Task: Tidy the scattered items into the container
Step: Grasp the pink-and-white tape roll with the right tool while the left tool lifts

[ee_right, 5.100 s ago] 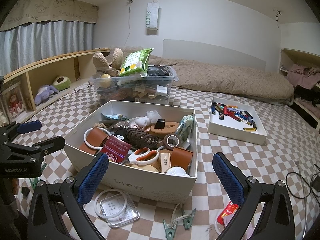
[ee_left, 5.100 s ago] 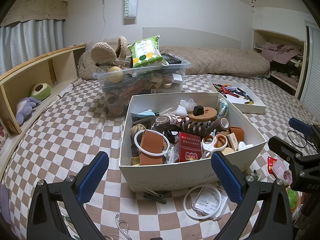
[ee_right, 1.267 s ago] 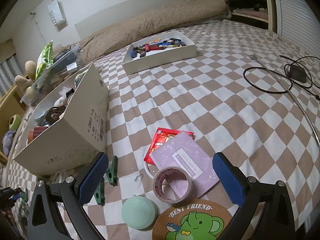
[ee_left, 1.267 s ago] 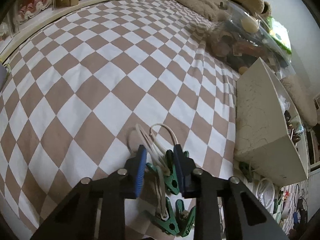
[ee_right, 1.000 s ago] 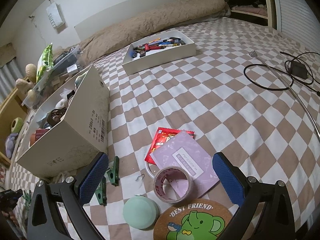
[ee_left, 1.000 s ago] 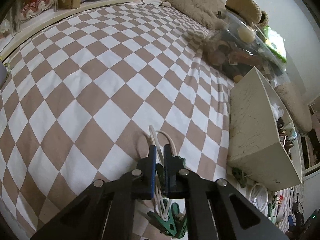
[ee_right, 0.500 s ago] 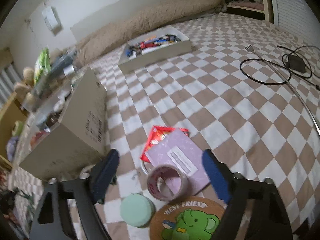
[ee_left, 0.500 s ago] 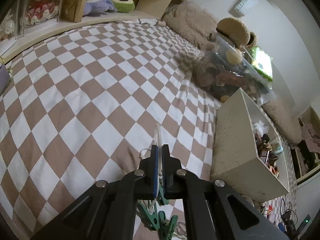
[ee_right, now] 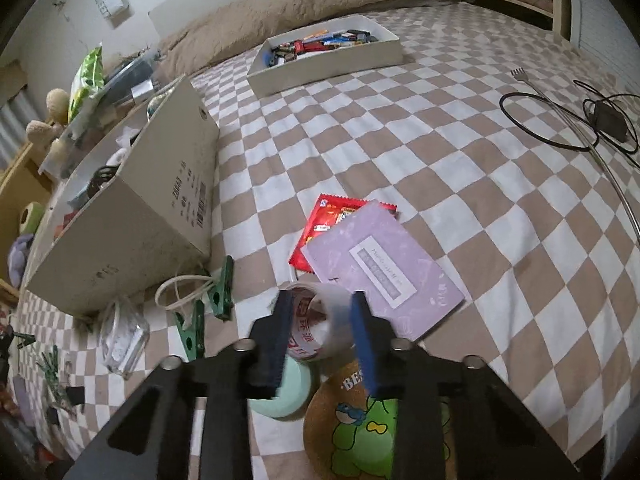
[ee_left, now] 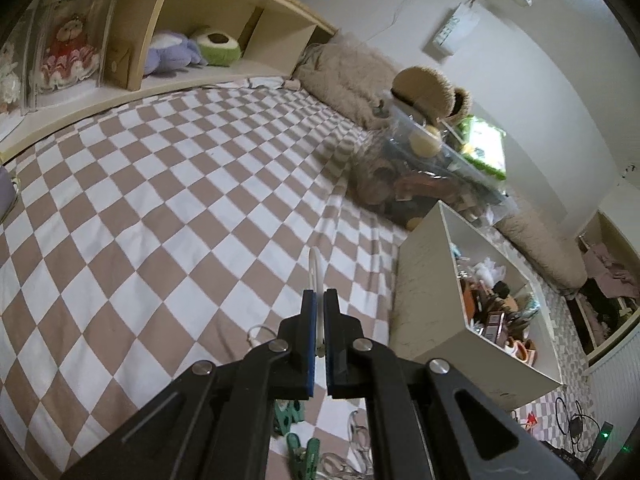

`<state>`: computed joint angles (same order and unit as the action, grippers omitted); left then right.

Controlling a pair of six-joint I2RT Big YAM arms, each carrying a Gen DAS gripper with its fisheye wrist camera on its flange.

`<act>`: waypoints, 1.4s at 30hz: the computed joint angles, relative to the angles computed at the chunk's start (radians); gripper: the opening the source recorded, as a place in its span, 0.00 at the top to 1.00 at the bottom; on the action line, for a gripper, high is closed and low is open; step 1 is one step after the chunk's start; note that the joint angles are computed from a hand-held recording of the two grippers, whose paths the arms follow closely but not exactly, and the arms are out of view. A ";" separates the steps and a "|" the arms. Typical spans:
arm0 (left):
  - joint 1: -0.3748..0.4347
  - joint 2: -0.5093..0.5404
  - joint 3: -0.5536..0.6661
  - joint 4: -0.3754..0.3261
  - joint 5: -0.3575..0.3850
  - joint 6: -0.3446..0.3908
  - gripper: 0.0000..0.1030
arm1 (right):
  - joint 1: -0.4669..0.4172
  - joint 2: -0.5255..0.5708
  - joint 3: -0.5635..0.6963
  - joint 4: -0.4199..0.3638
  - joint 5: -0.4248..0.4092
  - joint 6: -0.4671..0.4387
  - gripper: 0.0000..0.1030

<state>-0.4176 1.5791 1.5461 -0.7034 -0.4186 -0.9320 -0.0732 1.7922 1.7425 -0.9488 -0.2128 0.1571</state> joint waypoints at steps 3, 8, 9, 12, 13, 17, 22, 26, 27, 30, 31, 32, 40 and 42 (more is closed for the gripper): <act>-0.007 -0.004 -0.003 0.021 -0.006 0.015 0.96 | 0.000 -0.019 -0.023 0.040 -0.038 0.003 0.79; -0.022 -0.017 -0.020 0.093 0.006 0.060 0.96 | 0.001 -0.039 -0.043 0.090 -0.117 0.000 0.79; -0.025 -0.018 -0.022 0.112 0.018 0.073 0.96 | 0.001 -0.042 -0.047 0.096 -0.131 -0.001 0.79; -0.035 -0.008 -0.010 0.143 0.059 0.117 0.96 | 0.005 -0.049 -0.054 0.113 -0.180 -0.002 0.79; -0.038 -0.003 -0.005 0.148 0.070 0.124 0.96 | 0.008 -0.051 -0.057 0.116 -0.196 -0.005 0.79; -0.045 0.034 0.034 0.122 0.143 0.131 0.96 | 0.022 -0.058 -0.065 0.121 -0.222 -0.024 0.79; -0.043 0.104 0.112 -0.015 0.210 0.096 0.96 | 0.031 -0.068 -0.076 0.126 -0.253 -0.040 0.79; -0.039 0.153 0.170 -0.150 0.238 0.076 0.96 | 0.033 -0.069 -0.076 0.122 -0.268 -0.047 0.79; -0.038 0.162 0.180 -0.181 0.237 0.072 0.96 | 0.033 -0.070 -0.077 0.121 -0.270 -0.049 0.79; -0.046 0.186 0.219 -0.261 0.201 0.077 0.95 | 0.033 -0.072 -0.080 0.123 -0.273 -0.046 0.79; -0.047 0.185 0.216 -0.265 0.198 0.081 0.88 | 0.032 -0.071 -0.079 0.123 -0.275 -0.045 0.79; -0.048 0.185 0.216 -0.267 0.198 0.086 0.82 | 0.031 -0.070 -0.078 0.122 -0.279 -0.043 0.79; -0.075 0.250 0.306 -0.358 0.184 0.174 0.43 | 0.018 -0.073 -0.084 0.133 -0.289 -0.003 0.79; -0.077 0.265 0.323 -0.396 0.169 0.168 0.43 | 0.012 -0.073 -0.083 0.141 -0.270 0.021 0.79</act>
